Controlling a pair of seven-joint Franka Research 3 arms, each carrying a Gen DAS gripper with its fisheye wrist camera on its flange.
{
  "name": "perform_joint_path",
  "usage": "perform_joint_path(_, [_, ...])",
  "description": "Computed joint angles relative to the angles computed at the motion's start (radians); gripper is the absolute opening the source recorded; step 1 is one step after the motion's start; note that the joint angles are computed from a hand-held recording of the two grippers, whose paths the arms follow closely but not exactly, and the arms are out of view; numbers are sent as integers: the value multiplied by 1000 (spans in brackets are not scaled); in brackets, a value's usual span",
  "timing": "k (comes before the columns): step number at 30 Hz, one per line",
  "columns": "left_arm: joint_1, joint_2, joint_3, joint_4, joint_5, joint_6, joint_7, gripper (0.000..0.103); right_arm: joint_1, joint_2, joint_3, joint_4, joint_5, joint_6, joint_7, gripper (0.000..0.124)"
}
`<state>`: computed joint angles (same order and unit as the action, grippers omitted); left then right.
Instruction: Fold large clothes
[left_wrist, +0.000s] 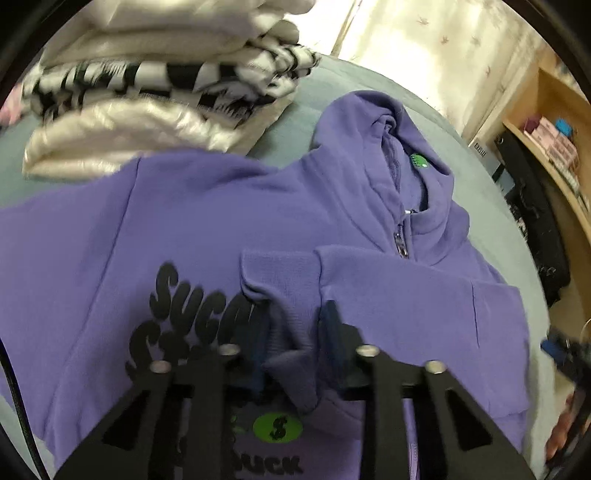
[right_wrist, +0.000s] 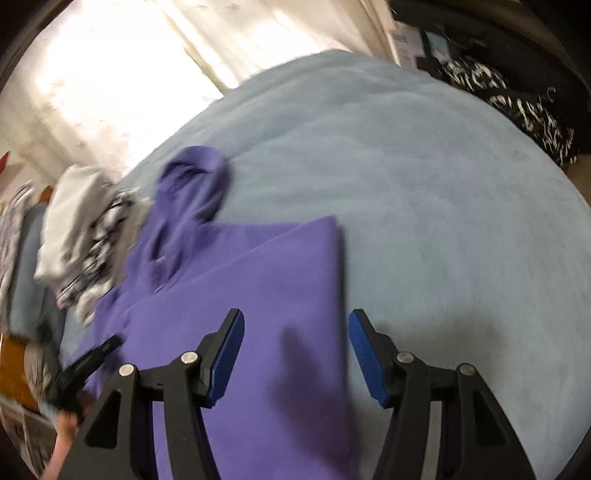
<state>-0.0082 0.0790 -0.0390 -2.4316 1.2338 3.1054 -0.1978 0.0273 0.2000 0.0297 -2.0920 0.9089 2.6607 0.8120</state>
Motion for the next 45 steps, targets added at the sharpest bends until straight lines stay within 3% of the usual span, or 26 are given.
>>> perform_joint_path(2, [1,-9,-17,1,-88,-31,99,11,3,80,-9,85,-52,-36,70,59])
perform_joint_path(5, [-1,-30,-16,5,-91,-60,118,9,-5,171,-7,172,-121,-102,149,53])
perform_joint_path(6, [-1,-37,-15,9,-54,-68,89,9,-10,193,0,194,-135,-124,157,40])
perform_joint_path(7, [0,-49,-15,14,8,-80,34,8,-20,202,14,202,-135,-134,132,16])
perform_joint_path(10, [13,-73,-31,12,151,-105,-84,8,-45,131,74,108,-3,28,-35,14])
perform_joint_path(11, [13,-64,-41,12,144,-131,-64,9,-42,124,81,93,33,69,-66,14])
perform_joint_path(14, [12,-18,-57,-1,-79,-165,165,11,24,173,21,107,-128,91,65,16])
perform_joint_path(16, [3,-22,-40,-11,-16,-152,108,12,20,161,27,92,-151,106,83,22])
perform_joint_path(19, [8,-62,-41,-46,-70,-153,160,28,29,117,6,64,-224,85,161,31])
perform_joint_path(22, [16,-122,-54,-90,-169,-181,257,34,10,53,26,2,-207,125,105,31])
perform_joint_path(24, [19,-165,-71,-108,-208,-218,289,52,1,4,35,-40,-172,140,49,31])
perform_joint_path(26, [13,-206,-95,-113,-259,-281,334,67,27,-37,15,-78,-219,157,76,33])
perform_joint_path(30, [4,-248,-127,-112,-303,-284,409,68,55,-102,23,-145,-200,171,21,34])
perform_joint_path(34, [-11,-229,-168,-75,-301,-272,391,67,106,-150,33,-204,-164,167,-22,34])
perform_joint_path(38, [-20,-145,-194,-2,-148,-251,224,67,169,-163,53,-247,-82,193,-86,34])
perform_joint_path(40, [-43,-102,-171,17,-184,-221,240,67,197,-152,63,-264,-63,233,-95,34])
perform_joint_path(43, [-67,-25,-140,32,-396,-161,368,67,221,-132,65,-280,-85,255,-58,34])
perform_joint_path(45, [-94,23,-103,57,-345,-144,283,67,224,-117,66,-286,-90,256,-53,34])
